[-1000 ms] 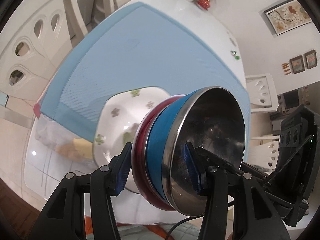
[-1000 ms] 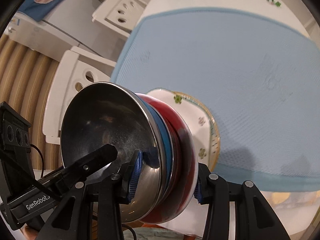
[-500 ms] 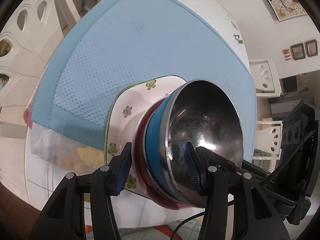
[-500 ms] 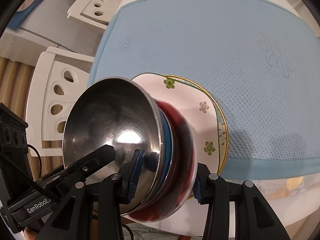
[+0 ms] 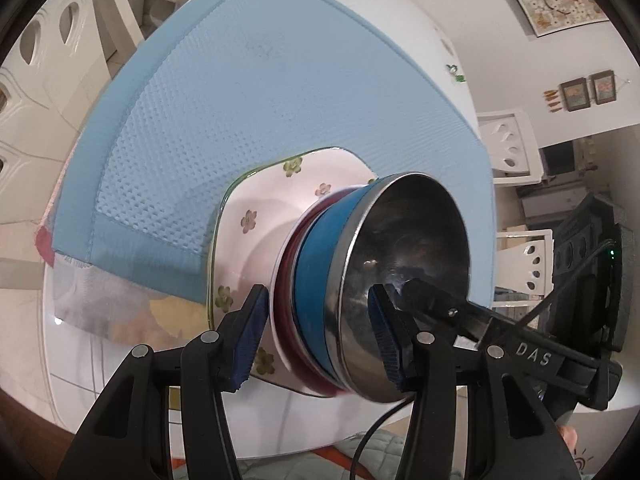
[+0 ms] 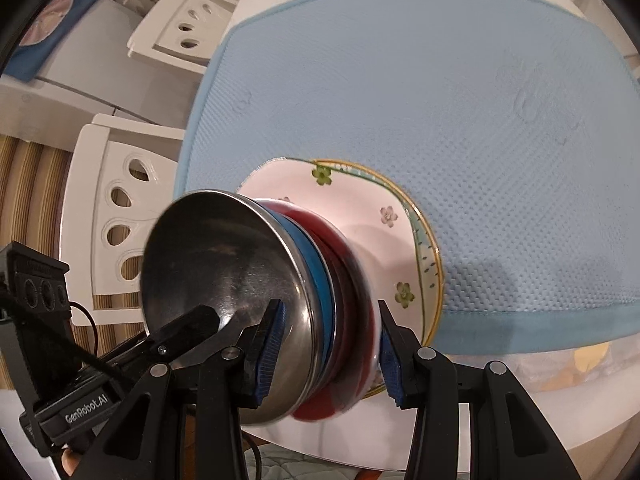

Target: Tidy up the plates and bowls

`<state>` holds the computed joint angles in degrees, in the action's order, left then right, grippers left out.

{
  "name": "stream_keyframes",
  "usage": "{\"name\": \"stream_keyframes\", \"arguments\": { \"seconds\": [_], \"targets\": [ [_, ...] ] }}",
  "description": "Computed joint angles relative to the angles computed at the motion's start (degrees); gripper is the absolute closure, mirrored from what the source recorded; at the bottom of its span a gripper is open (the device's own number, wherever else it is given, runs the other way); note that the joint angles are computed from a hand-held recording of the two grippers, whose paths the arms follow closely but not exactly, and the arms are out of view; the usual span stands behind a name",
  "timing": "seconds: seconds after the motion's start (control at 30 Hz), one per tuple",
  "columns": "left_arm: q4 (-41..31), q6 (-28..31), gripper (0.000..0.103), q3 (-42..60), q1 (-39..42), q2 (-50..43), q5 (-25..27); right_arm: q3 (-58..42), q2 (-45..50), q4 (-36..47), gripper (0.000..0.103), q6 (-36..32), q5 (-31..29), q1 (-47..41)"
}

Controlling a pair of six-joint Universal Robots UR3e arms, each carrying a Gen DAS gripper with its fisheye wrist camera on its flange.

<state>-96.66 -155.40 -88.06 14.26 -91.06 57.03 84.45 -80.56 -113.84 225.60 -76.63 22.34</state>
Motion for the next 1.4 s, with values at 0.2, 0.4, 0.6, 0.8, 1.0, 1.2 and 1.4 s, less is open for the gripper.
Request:
{"name": "stream_keyframes", "arguments": {
  "seconds": [0.2,0.4,0.6,0.8,1.0,1.2,1.4],
  "targets": [
    [-1.4,3.6,0.054,0.0,1.0,2.8,0.4,-0.5,-2.4,1.6,0.059,-0.4,-3.0,2.2],
    [-3.9,8.0,0.054,1.0,2.8,7.4,-2.1,-2.0,-3.3,1.5,0.059,0.1,-7.5,5.5],
    [4.3,4.3,0.053,0.6,0.4,11.7,-2.3,-4.5,-4.1,-1.4,0.058,1.3,-16.0,10.5],
    [20.7,-4.0,0.043,-2.8,-5.8,14.7,3.3,-9.2,-3.6,0.5,0.05,3.2,-30.2,16.6],
    [32.1,-9.5,0.037,-2.0,-12.0,13.6,10.1,-13.7,-2.6,7.9,0.048,7.1,-40.0,20.1],
    [37.8,-12.7,0.029,-1.3,-18.6,11.5,18.0,-15.5,-2.6,16.9,0.048,9.3,-41.1,19.7],
    [37.1,-16.1,0.029,-0.2,-21.1,10.2,20.3,-12.4,-5.8,18.6,0.048,11.6,-40.2,18.4]
  ]
}}
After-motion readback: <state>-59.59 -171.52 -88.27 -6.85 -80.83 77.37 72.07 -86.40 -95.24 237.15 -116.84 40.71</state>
